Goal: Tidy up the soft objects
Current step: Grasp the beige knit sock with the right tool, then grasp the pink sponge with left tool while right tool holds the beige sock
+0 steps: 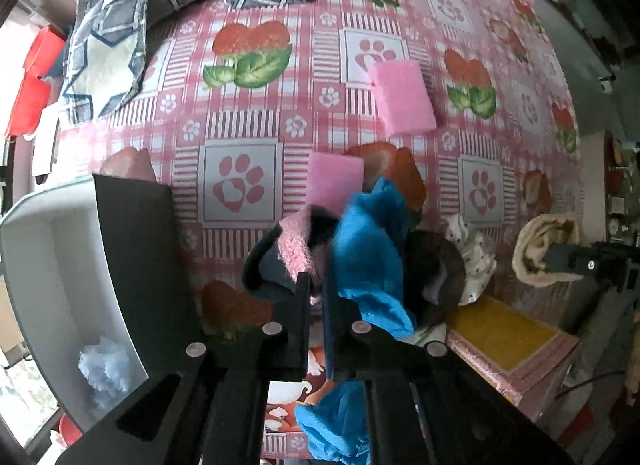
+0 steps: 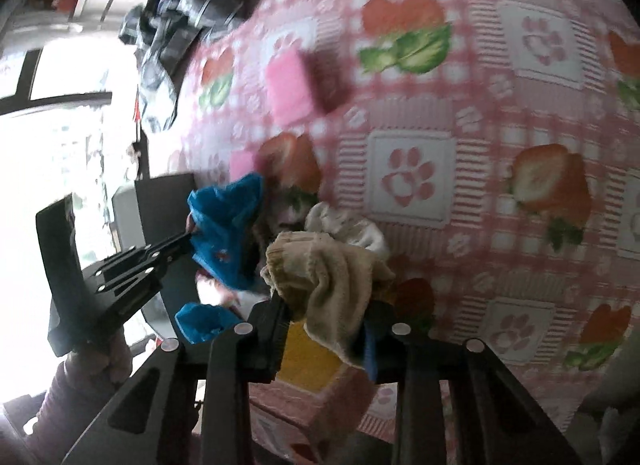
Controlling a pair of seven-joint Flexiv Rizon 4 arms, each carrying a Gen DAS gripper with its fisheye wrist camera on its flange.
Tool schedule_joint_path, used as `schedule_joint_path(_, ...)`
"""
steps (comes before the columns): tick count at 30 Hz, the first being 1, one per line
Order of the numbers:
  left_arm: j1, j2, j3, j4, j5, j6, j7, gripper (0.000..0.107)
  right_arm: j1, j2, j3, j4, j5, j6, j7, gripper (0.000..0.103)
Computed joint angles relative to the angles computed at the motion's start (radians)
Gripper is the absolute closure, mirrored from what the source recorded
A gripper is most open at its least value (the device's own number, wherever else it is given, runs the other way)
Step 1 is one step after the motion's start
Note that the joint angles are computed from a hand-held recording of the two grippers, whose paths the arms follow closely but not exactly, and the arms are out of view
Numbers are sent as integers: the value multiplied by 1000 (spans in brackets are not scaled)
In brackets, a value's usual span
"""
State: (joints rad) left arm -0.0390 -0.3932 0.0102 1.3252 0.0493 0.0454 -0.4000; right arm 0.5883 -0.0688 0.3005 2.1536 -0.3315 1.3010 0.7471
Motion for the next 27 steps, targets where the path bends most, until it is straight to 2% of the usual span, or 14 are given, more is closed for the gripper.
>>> schedule_joint_path(6,-2,-1,-14,-19,-40,3,-8,101,-13,79,20,72,-52,-69,150,71)
schedule_joint_path(10,-12,-13,-22,-38,-69,8,-44,101,-25,99,40,92,-60,-90,203,71)
schedule_joint_path(17,-12,4,-28,-34,-107,11,-49,101,-30,122,61,106,-74,-141,261,71)
schedule_joint_path(27,10,74,-20,35,-136,19,0,101,-14,145,80,58,-64,-260,245,71)
